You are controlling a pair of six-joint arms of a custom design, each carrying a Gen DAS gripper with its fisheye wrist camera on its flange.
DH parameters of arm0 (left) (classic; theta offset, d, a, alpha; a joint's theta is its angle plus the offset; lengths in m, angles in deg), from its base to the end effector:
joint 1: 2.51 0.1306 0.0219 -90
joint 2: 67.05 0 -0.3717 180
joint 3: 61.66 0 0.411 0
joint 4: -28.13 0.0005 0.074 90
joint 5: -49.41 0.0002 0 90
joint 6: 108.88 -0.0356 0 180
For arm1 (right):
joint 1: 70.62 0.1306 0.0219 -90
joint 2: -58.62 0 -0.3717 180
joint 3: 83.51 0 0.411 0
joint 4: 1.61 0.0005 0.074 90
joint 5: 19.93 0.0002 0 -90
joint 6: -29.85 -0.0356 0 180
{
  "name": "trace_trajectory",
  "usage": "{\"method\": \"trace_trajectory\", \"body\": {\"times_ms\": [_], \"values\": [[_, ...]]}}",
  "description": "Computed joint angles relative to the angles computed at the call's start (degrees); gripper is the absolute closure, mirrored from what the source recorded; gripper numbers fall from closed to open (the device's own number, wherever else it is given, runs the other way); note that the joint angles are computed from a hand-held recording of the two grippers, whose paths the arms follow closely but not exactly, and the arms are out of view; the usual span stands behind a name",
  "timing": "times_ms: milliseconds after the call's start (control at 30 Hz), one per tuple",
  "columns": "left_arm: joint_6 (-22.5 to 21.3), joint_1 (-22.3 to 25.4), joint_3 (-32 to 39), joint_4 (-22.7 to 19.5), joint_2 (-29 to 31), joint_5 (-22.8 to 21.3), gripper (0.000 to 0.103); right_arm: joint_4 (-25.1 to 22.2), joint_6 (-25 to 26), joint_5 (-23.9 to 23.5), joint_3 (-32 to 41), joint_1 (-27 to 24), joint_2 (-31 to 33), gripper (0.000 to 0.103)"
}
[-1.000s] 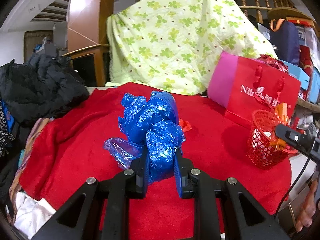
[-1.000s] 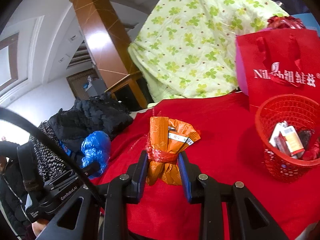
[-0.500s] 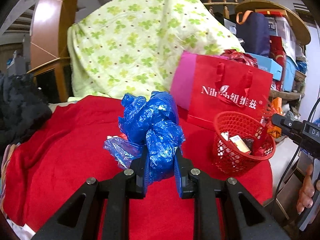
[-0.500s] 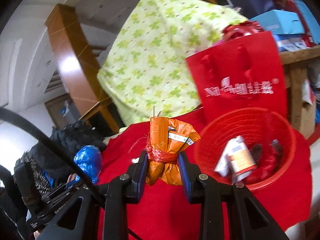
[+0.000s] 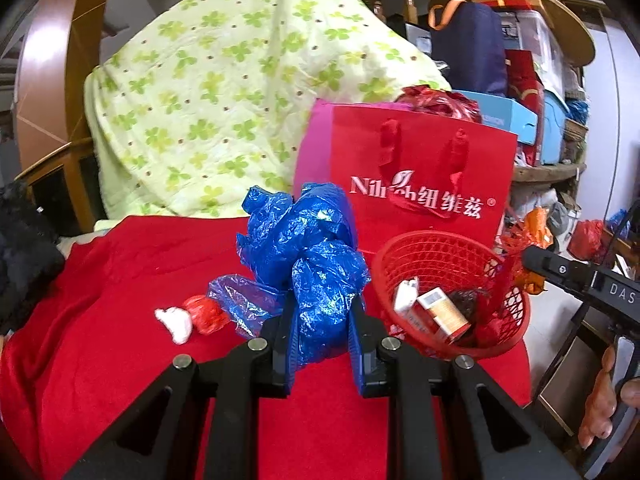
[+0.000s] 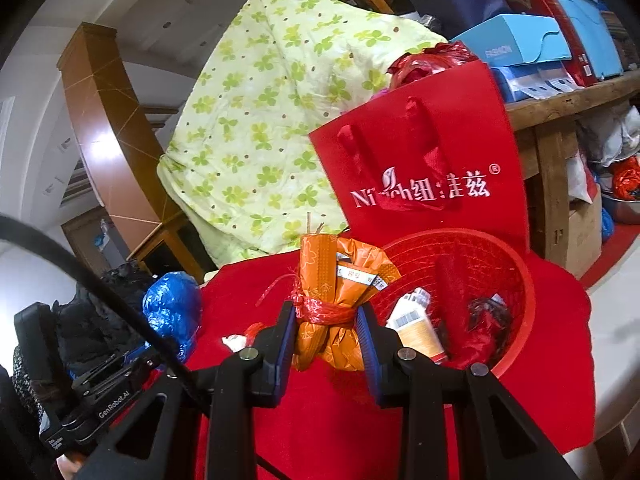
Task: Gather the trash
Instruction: 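Carry the blue bag and orange packet over the basket and open both grippers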
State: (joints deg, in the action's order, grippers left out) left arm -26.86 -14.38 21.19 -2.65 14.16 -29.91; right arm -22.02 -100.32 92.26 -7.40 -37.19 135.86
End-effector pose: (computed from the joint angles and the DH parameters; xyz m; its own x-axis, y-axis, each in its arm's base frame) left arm 0.4595 -0.1038 0.4565 -0.4219 0.2281 -0.8775 0.4232 0.9055 0.0319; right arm 0.3834 0.2364 0.4456 -0.3741 0.4688 -0.8002 0.0319 0.8688 0.4940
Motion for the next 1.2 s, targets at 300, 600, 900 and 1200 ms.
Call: {"method": "trace_trajectory", "body": {"times_ms": [300, 600, 900, 1200], "values": [[-0.25, -4.27, 3.34, -0.46, 3.82, -0.18, 0.080, -1.97, 1.18, -1.59, -0.35, -3.48, -0.70, 0.070], [-1.12, -6.27, 7.38, -3.73, 9.23, 7.02, 0.078, -2.53, 1.44, -6.20, -0.99, -7.98, -0.44, 0.069], [-1.07, -6.45, 8.99, -5.61, 12.33, 11.13, 0.038, -0.12, -1.36, -13.22, -2.83, -12.24, -0.22, 0.034], [-1.94, -0.04, 1.21, -5.23, 5.71, 8.91, 0.038, 4.59, 0.20, -9.91, -4.60, -9.44, -1.47, 0.034]]}}
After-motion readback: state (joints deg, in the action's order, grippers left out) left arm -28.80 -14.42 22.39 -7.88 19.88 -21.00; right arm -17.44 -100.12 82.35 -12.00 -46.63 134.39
